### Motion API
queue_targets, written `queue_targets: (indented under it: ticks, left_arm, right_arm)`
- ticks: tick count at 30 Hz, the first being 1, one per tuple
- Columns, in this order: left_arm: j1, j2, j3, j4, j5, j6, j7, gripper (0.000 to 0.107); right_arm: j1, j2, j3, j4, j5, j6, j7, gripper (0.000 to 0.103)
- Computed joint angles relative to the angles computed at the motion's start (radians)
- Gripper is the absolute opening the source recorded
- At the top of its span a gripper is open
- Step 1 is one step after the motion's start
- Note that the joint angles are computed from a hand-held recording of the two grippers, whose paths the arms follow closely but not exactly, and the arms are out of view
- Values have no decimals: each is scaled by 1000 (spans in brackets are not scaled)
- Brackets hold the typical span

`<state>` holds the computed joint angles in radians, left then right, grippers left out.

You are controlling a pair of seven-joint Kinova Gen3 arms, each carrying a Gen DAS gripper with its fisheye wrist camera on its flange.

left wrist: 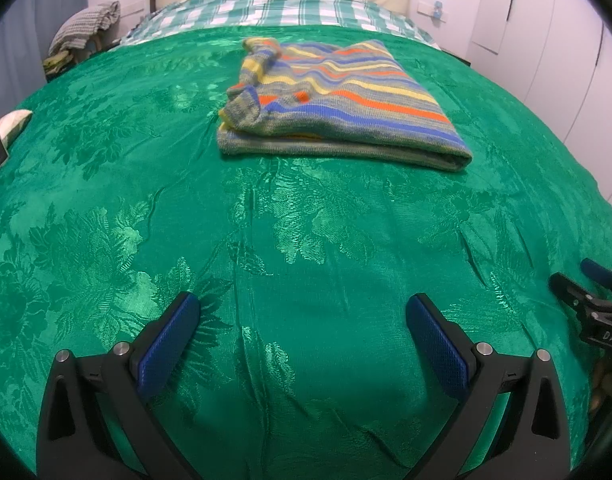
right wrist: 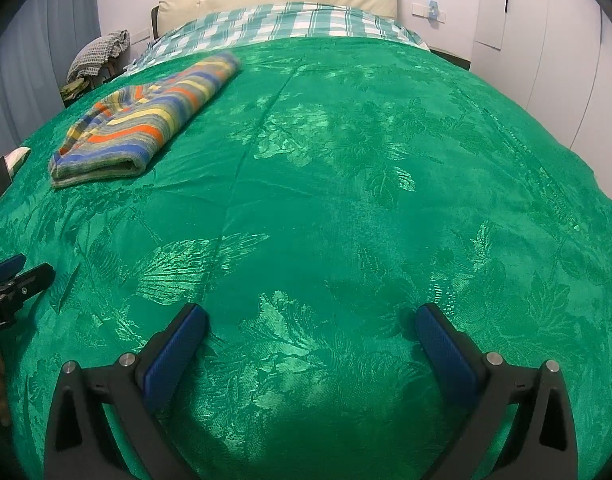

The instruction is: Fold small clothes

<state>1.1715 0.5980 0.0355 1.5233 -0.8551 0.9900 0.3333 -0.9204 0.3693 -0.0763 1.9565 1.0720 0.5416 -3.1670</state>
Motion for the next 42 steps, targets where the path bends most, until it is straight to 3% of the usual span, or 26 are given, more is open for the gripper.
queue_targets:
  ticks: [6, 23, 26, 30, 32, 35, 38, 42]
  left_arm:
    - [-1, 0, 2, -1, 1, 1, -2, 103]
    - [-2, 0, 1, 1, 0, 1, -2, 103]
    - [-3, 0, 1, 1, 1, 1, -3, 103]
    - [8, 0, -17, -1, 12, -4, -11, 103]
    - [35, -8, -69, 1, 59, -29, -51, 103]
    - [-42, -76, -8, 73, 58, -132, -74, 102]
    - [-151, -200, 81, 204, -43, -254, 32, 102]
    - [-281, -279, 65, 268, -143, -382, 32, 102]
  right_arm:
    - [108, 17, -152, -21, 37, 77, -10, 103]
    - [102, 24, -154, -27, 39, 97, -7, 103]
    - [79, 20, -124, -26, 23, 87, 4, 103]
    - [-16, 16, 0, -23, -26, 47, 39, 103]
    - [-75, 16, 74, -24, -61, 28, 63, 103]
    - [-112, 4, 143, -24, -144, -11, 143, 103]
    - [1, -25, 58, -31, -242, -36, 265, 103]
    - [179, -66, -52, -60, -330, -150, 370, 103]
